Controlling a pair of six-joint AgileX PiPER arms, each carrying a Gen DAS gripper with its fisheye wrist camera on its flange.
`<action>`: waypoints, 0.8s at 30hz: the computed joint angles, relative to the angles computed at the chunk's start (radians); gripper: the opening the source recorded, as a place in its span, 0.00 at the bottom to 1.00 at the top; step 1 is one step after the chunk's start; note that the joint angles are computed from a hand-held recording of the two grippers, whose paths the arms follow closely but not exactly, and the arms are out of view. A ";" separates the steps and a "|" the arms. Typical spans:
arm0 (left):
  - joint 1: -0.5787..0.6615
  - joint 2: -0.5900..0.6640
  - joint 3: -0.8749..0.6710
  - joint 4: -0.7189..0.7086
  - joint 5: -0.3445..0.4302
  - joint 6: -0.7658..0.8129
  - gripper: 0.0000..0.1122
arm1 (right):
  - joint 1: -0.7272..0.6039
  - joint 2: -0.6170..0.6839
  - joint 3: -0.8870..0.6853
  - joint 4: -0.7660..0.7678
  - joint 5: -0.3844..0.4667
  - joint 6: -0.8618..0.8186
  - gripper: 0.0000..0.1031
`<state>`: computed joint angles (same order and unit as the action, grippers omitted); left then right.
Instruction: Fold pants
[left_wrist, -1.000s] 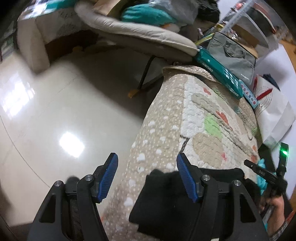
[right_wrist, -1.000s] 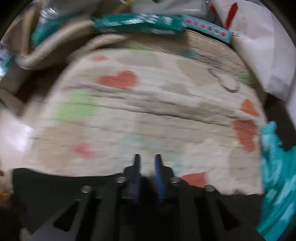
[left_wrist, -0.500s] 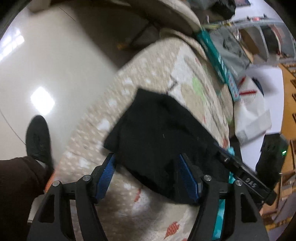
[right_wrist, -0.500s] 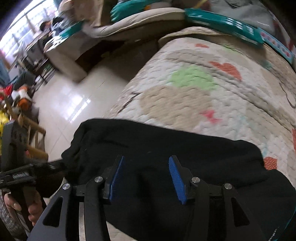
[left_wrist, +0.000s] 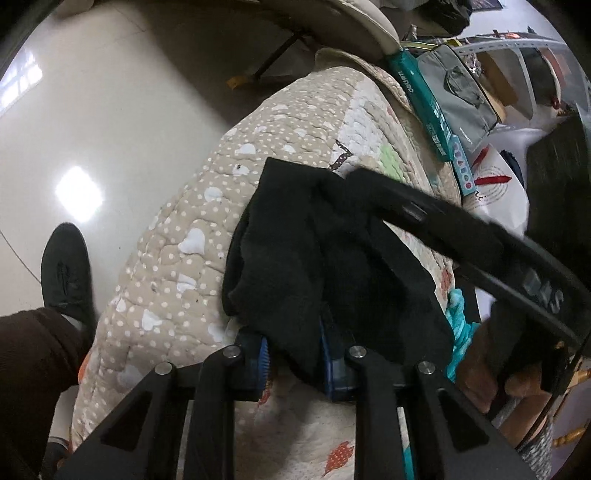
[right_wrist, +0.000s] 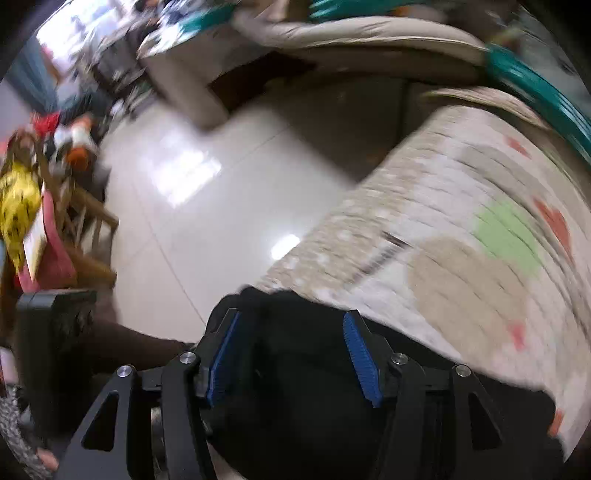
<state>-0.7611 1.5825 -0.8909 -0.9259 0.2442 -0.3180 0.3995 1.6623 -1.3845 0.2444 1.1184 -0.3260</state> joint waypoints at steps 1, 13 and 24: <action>0.000 0.001 0.001 -0.009 -0.001 0.003 0.19 | 0.026 0.029 -0.022 -0.020 0.007 0.005 0.60; -0.030 -0.042 -0.043 0.088 -0.020 -0.091 0.19 | 0.040 -0.063 0.021 -0.131 -0.041 0.042 0.14; -0.185 0.148 -0.484 0.707 0.135 -0.603 0.18 | -0.433 -0.299 0.126 0.135 0.042 -0.164 0.14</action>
